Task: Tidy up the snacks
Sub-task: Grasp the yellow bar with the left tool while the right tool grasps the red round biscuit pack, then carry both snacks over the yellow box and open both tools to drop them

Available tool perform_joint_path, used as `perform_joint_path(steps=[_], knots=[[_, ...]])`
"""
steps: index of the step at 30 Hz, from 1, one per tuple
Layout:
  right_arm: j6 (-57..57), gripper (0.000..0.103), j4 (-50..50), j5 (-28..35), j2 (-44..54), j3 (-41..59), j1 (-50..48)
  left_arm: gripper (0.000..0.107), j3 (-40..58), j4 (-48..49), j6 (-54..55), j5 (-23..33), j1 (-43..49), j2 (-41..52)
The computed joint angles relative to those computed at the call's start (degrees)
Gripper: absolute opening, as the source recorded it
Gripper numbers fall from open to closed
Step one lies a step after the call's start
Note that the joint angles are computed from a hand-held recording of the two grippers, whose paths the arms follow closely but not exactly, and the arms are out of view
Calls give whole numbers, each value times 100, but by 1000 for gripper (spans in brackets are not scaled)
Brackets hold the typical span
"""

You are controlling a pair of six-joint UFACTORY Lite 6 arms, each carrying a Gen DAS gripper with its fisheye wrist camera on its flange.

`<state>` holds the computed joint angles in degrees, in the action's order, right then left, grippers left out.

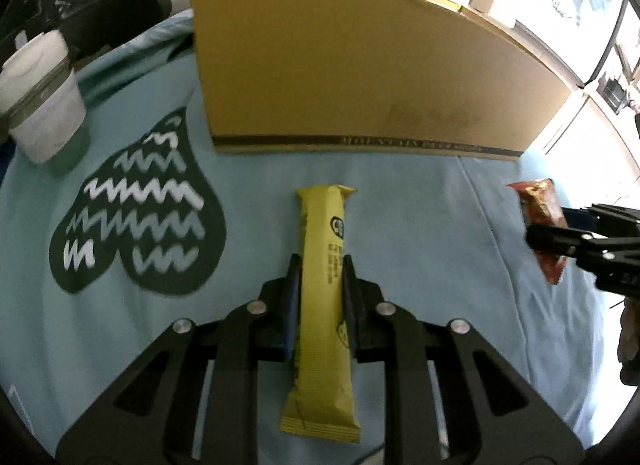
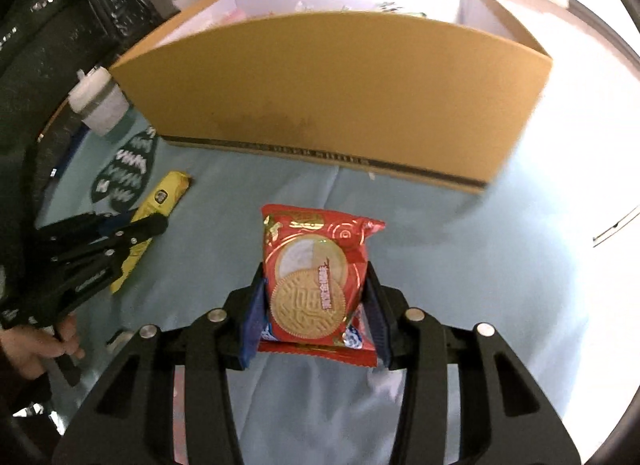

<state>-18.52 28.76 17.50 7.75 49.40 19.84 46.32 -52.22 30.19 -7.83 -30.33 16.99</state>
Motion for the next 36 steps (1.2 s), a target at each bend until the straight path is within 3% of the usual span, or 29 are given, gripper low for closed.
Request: perform_joint_path(steps=[2,6,11,16,21,26,27,28,29,30,33,36], knots=[[71,45,46,29,-429,-427,2,19,-380,537,-515,-124,-87,-278],[553,45,-264,114,-1092,-972,119,19,-637,229,-132,-88,-190,-701],[1001,45,-669,384,-2045,-1330,170,19,-498,-2099,2305,-96,-527,-1262],[961,45,-678,700,-2538,-1034,-2,19,-267,-4346,4563,-256,-717,-1880],[284,45,-417,1180,-2142,547,-593,19,1126,-6710,7244,-509,-538,-1732],[655,45,-940,1697,-589,3188,-865,20,3749,-9030,9926,-1127,-160,-382],[854,47,-1166,1800,-160,3788,-866,22,4349,-9429,10408,-1343,-108,13],[919,54,-1232,1747,405,4387,-871,51,4948,-9700,10891,-1389,6,524],[1104,75,-1412,1915,896,4987,-866,97,5548,-10064,11164,-1675,44,964],[1396,82,-1722,2121,1339,5587,-848,101,6148,-10188,11284,-1950,105,1393],[2037,82,-2540,2637,2202,6857,-723,101,7605,-10621,11719,-2961,203,2314],[1793,82,-2254,2357,1767,6078,-754,101,7092,-10730,11601,-2955,258,2022]])
